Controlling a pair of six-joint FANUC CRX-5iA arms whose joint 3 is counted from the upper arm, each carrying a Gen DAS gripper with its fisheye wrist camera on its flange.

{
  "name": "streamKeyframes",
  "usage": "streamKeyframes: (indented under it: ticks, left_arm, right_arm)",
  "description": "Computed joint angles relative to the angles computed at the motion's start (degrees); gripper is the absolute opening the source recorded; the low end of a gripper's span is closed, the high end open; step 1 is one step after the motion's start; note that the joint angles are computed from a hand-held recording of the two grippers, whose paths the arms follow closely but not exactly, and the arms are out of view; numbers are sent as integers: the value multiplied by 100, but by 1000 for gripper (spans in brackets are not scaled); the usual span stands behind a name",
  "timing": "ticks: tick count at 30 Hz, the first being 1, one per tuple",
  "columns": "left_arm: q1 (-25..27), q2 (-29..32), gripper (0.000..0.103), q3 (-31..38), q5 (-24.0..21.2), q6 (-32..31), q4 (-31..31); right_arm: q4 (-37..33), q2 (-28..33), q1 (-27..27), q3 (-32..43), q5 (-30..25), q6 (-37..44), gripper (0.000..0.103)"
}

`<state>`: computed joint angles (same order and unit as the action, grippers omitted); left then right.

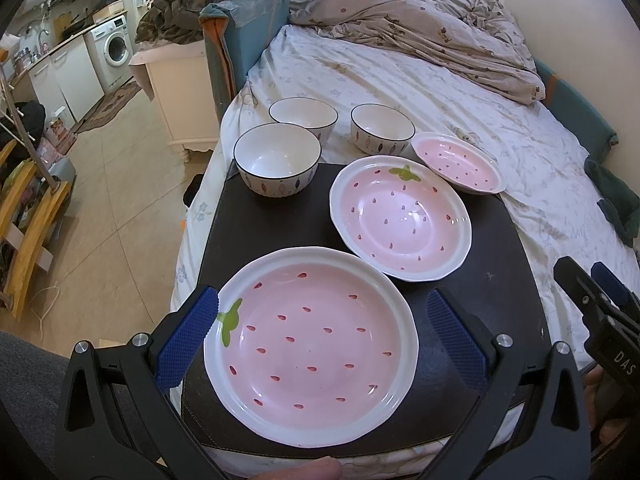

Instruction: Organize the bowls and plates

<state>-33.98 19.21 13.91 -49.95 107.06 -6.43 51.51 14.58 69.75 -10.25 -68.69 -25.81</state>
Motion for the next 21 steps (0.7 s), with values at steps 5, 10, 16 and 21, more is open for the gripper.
streamKeyframes:
  ticks: [5, 10, 16, 21]
  left_arm:
    - [0, 1, 103, -1, 0, -10, 3]
    - [-1, -13, 103, -39, 27, -8, 11]
    - [-3, 6, 103, -22, 18, -10, 7]
    - [-1, 2, 103, -31, 30, -12, 10]
  right_arm:
    - [-9, 9, -3, 11, 2, 3, 103]
    - [-12, 1, -2, 3, 5, 3, 103]
    - [0, -3, -3, -17, 6, -38, 103]
    - [15, -19, -4, -56, 29, -87, 103]
